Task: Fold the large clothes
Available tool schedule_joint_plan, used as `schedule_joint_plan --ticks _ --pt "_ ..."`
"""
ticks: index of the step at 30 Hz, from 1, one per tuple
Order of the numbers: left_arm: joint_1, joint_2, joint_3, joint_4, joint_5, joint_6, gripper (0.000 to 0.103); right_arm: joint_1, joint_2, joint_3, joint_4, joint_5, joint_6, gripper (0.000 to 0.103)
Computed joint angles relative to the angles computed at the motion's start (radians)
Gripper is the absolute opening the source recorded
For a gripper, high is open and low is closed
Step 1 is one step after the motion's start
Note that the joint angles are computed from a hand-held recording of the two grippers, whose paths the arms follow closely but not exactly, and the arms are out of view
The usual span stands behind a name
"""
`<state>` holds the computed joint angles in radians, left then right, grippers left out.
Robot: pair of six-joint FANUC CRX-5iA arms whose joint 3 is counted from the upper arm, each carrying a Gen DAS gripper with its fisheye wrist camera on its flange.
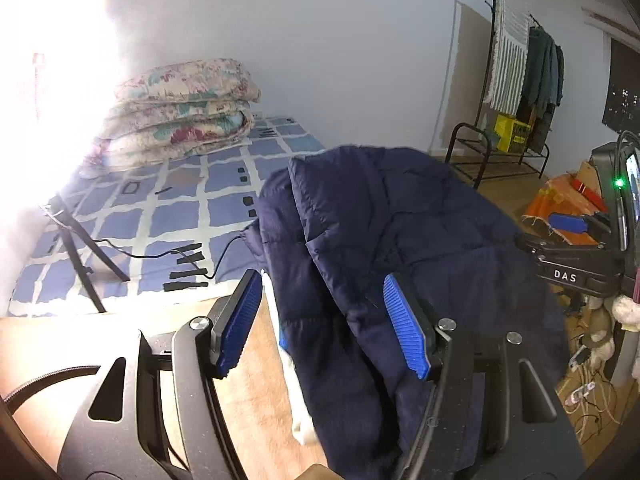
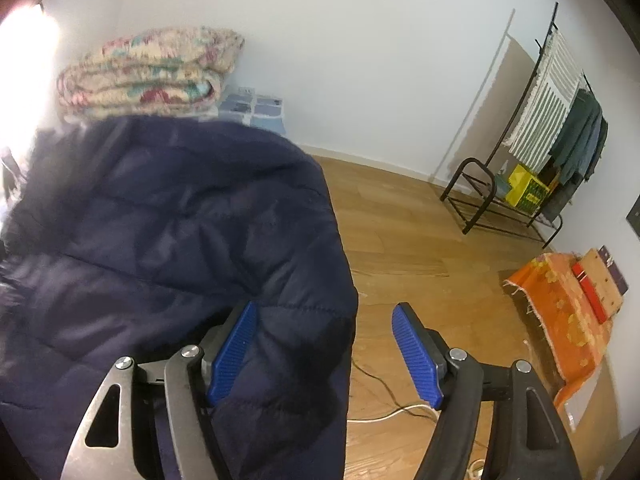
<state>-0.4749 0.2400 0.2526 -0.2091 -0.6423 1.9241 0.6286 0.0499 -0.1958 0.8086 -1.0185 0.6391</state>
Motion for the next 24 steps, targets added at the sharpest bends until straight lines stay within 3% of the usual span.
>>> schedule_joint_plan --ticks 9,13,17,19,21,24 --pt "-0.040 -0.234 -0.128 -0.016 -0.053 -0.007 0.065 0.148 -0.158 -0.022 0.010 -0.115 -0.053 0.073" --pt "-0.090 -0.356 -0.155 -0.094 -0.115 0.051 0.065 0.254 -0.205 0.011 0.039 -0.218 -0.087 0.074" --pt "-0.147 -0.457 -0.168 -0.159 -0.189 0.095 0.065 0.402 -0.243 0.046 0.085 -0.344 -0.147 0.075" --pt "-0.177 -0.522 -0.183 -0.178 -0.231 0.119 0.065 0.478 -0.246 0.068 0.111 -0.406 -0.189 0.082" --pt "-0.204 -0.576 -0.197 -0.199 -0.263 0.134 0.065 0.560 -0.246 0.085 0.138 -0.471 -0.217 0.083" --pt "-0.288 -0.647 -0.203 -0.294 -0.343 0.185 0.075 0.678 -0.229 0.111 0.196 -0.571 -0.265 0.084"
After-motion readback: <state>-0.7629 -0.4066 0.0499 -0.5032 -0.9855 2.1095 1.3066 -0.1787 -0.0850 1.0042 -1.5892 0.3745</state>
